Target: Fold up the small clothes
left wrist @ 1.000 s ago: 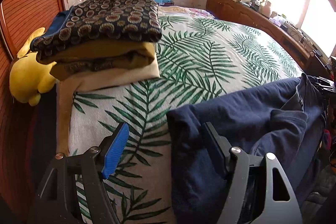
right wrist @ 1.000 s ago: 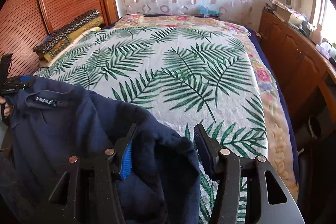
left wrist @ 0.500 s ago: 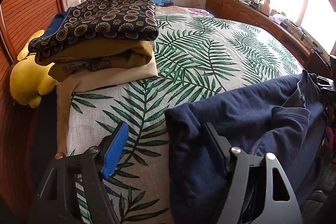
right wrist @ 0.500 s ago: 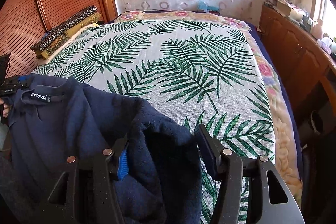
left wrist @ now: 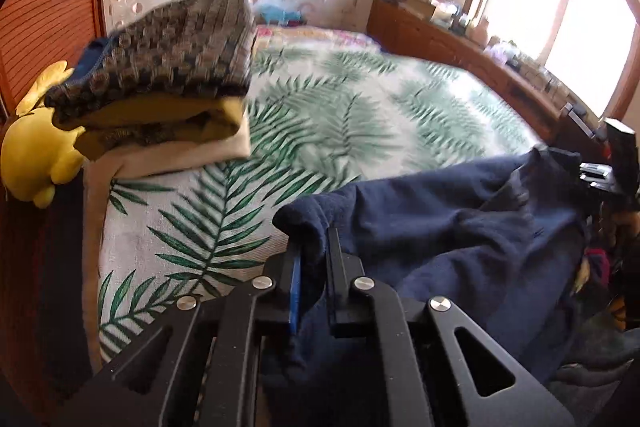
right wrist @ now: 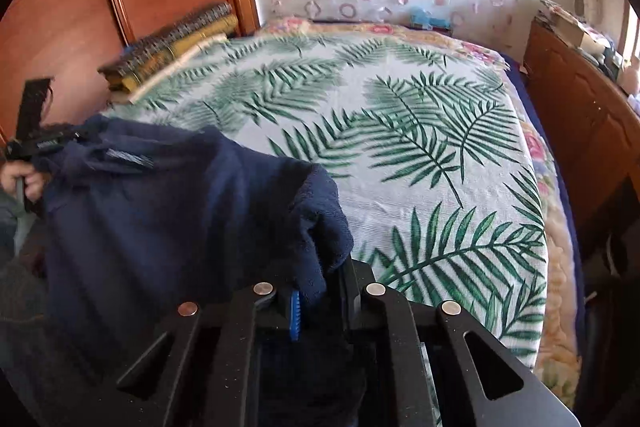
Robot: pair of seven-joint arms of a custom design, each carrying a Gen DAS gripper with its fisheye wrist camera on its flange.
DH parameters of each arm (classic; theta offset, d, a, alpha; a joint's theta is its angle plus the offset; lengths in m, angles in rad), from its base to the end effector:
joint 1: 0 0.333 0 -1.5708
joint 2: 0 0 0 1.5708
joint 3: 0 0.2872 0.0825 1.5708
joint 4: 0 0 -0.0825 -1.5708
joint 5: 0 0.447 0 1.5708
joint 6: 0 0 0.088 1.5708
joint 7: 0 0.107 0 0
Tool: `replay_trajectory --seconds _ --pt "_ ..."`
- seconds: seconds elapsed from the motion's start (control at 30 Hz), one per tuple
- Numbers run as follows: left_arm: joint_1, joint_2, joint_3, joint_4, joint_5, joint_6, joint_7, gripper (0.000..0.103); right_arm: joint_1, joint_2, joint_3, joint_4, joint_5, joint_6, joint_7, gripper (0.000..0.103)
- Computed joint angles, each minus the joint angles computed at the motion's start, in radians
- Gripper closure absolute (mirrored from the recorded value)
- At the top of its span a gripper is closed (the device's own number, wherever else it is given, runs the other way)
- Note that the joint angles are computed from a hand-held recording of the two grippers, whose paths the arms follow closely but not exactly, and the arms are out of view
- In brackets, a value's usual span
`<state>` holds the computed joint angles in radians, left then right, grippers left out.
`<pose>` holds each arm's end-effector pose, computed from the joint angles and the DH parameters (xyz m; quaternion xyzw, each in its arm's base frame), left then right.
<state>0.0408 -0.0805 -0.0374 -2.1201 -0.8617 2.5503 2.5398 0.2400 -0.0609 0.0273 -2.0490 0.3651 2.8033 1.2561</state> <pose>0.6221 0.0120 0.4430 -0.5260 0.7573 -0.3654 0.1279 0.6254 0.1540 0.5068 -0.7317 0.5455 -0.1977 0.3577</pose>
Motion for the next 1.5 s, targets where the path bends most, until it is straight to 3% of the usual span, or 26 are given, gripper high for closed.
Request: replay_trajectory --seconds 0.27,0.5,0.9,1.27,1.37,1.5 --pt "-0.048 -0.171 0.061 -0.046 -0.210 -0.096 0.181 0.093 0.038 -0.230 -0.031 -0.154 0.023 0.065 -0.019 0.091" --pt "-0.083 -0.235 0.102 0.022 -0.308 -0.234 0.270 0.094 0.041 -0.440 -0.044 -0.253 -0.062 0.034 0.034 0.091" --pt "-0.117 -0.309 0.149 0.130 -0.398 -0.248 0.313 0.094 0.022 -0.692 -0.039 -0.254 -0.215 -0.016 0.079 0.092" --pt "-0.112 -0.256 0.165 0.242 -0.492 -0.127 0.378 0.094 -0.027 -0.710 -0.012 -0.170 -0.318 -0.003 0.079 0.092" --pt "-0.101 -0.199 0.143 0.261 -0.494 -0.089 0.390 0.094 -0.042 -0.643 -0.012 -0.159 -0.329 0.023 0.091 0.092" --pt "-0.069 -0.008 0.086 0.382 -0.426 -0.021 0.323 0.094 -0.084 -0.501 -0.002 -0.103 -0.356 0.043 0.126 0.092"
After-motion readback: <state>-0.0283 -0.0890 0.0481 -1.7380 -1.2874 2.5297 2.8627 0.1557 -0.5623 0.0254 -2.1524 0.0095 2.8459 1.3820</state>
